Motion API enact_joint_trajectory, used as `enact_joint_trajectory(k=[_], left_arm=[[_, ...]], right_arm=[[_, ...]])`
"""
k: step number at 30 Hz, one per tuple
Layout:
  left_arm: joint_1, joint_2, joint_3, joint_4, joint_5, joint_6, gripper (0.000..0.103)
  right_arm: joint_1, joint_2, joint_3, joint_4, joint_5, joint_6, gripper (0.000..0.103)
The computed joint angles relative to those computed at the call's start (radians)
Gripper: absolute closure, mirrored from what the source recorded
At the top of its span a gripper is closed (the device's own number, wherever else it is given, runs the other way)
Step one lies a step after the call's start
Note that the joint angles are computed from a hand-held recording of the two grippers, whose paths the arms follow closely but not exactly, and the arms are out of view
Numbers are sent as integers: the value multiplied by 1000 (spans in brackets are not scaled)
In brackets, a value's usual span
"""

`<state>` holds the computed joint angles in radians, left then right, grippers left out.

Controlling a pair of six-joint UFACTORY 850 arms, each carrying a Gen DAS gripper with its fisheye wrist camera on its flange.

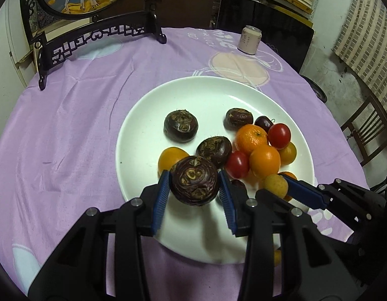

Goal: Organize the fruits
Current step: 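Carry both fruits over the white plate and open both tools to drop them, then grasp an orange tangerine with the right tool while the left tool grasps a small yellow fruit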

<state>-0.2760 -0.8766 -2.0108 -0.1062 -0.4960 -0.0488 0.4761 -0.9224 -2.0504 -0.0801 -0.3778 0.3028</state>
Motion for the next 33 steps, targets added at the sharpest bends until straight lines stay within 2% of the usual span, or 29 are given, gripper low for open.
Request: enact_joint_trajectory(k=[1,3,4,6,8,13,16,20,26,29,33], left_arm=[[3,4,4,-8,9,3,60],[5,23,32,-11,34,1,43],[6,38,51,-13,52,-2,42],[9,72,94,-38,86,21,37],[8,104,135,-39,115,20,36],[0,192,253,-96,178,85,35],[-9,233,311,-59,214,56,35],[-12,265,360,-86,225,80,34],[-16,329,479,-102,270,112,24],[-17,362,550,-124,293,149,23],[-13,386,611,-199,292,220,23]], right_arm=[[-2,0,-2,-3,0,7,76],[-2,17,20,-11,17,23,66],[-1,38,50,-42,38,57,57],[3,76,102,-138,75,153,47],[7,110,145,-229,94,244,47],[14,186,244,-275,137,298,47],[18,209,276,-294,143,321,47],[24,242,327,-336,146,376,47],[24,309,458,-380,154,465,46],[26,333,521,-368,145,459,46],[25,319,538,-270,116,367,46]])
